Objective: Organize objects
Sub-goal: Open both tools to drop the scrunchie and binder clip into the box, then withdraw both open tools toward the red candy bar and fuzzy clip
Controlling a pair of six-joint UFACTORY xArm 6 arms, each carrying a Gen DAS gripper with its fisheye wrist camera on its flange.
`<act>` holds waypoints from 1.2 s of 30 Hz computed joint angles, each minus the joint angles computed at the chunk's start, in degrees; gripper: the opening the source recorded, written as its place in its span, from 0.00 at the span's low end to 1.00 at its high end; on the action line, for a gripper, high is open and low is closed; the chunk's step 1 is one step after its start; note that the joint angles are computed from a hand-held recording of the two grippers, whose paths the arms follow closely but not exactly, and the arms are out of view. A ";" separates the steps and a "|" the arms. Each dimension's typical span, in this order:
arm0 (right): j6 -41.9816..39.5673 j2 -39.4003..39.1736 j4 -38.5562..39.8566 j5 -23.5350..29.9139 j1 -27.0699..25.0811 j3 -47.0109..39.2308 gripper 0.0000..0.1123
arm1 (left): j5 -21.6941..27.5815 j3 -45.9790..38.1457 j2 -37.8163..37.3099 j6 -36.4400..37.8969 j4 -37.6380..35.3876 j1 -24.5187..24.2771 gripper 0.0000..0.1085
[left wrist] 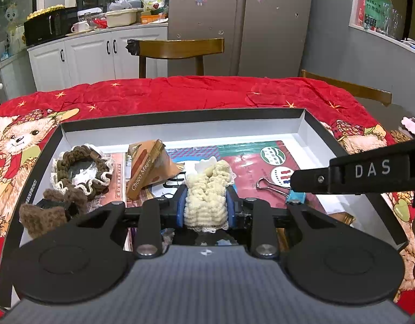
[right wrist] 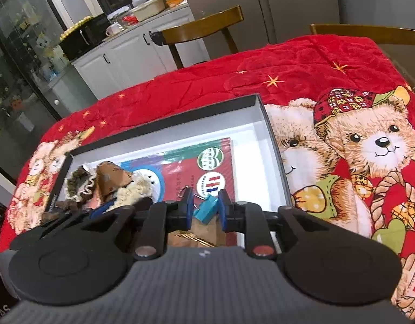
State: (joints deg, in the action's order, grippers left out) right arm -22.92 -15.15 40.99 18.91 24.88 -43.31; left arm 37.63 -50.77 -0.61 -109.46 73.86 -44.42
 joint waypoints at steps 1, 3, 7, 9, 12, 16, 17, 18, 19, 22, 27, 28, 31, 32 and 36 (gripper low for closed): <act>-1.12 -0.19 1.28 0.03 -0.05 -0.03 0.42 | -0.23 0.13 -0.22 0.26 -0.16 0.00 0.36; -3.05 -0.92 3.86 0.26 -0.19 -0.05 0.49 | 0.24 0.28 -0.75 0.58 0.15 -0.51 0.43; -3.15 -2.87 4.79 -0.67 0.00 0.53 0.61 | 4.41 0.53 -2.20 0.63 3.39 -3.05 0.52; -2.94 -4.25 4.37 -1.27 0.24 1.05 0.64 | 6.45 0.86 -3.37 -0.14 4.99 -4.24 0.53; -4.45 -6.96 6.56 -1.79 0.59 1.91 0.68 | 7.18 1.97 -6.32 -1.51 7.06 -5.27 0.55; -5.42 -12.27 7.61 -4.35 2.15 4.21 0.75 | 7.76 3.61 -11.15 -3.13 9.47 -7.25 0.60; -5.64 -14.15 7.70 -5.60 2.80 5.16 0.77 | 8.35 3.74 -12.16 -3.48 9.94 -7.98 0.62; -4.89 -15.82 7.02 -6.47 3.25 5.95 0.77 | 8.80 3.93 -13.21 -3.80 10.61 -8.82 0.63; -3.90 -17.58 6.28 -7.21 3.69 6.74 0.79 | 9.22 4.31 -14.44 -4.32 11.54 -9.72 0.65; -0.69 -23.86 5.03 -9.13 4.85 9.64 0.82 | 11.54 5.09 -17.59 -4.61 13.09 -13.38 0.67; 5.07 -34.24 -0.63 -11.44 6.78 14.83 0.89 | 20.10 4.91 -20.64 -3.24 12.98 -21.79 0.68; 7.85 -35.95 -4.21 -11.84 6.90 15.82 0.89 | 20.96 4.96 -21.37 -2.74 12.89 -23.16 0.68; 16.88 -41.12 -14.83 -12.89 7.11 18.86 0.91 | 24.80 5.13 -23.67 -1.16 12.11 -27.51 0.69; 19.30 -42.51 -17.37 -12.99 7.16 19.58 0.92 | 26.90 5.11 -24.29 -0.62 11.78 -29.35 0.69; 25.78 -48.13 -25.75 -14.07 7.38 22.85 0.92 | 33.74 5.06 -26.22 1.49 10.51 -35.58 0.69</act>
State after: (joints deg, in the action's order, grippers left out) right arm 2.86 -63.28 15.24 4.84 32.26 -20.46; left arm 71.37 -45.71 -26.83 -107.97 84.37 -80.01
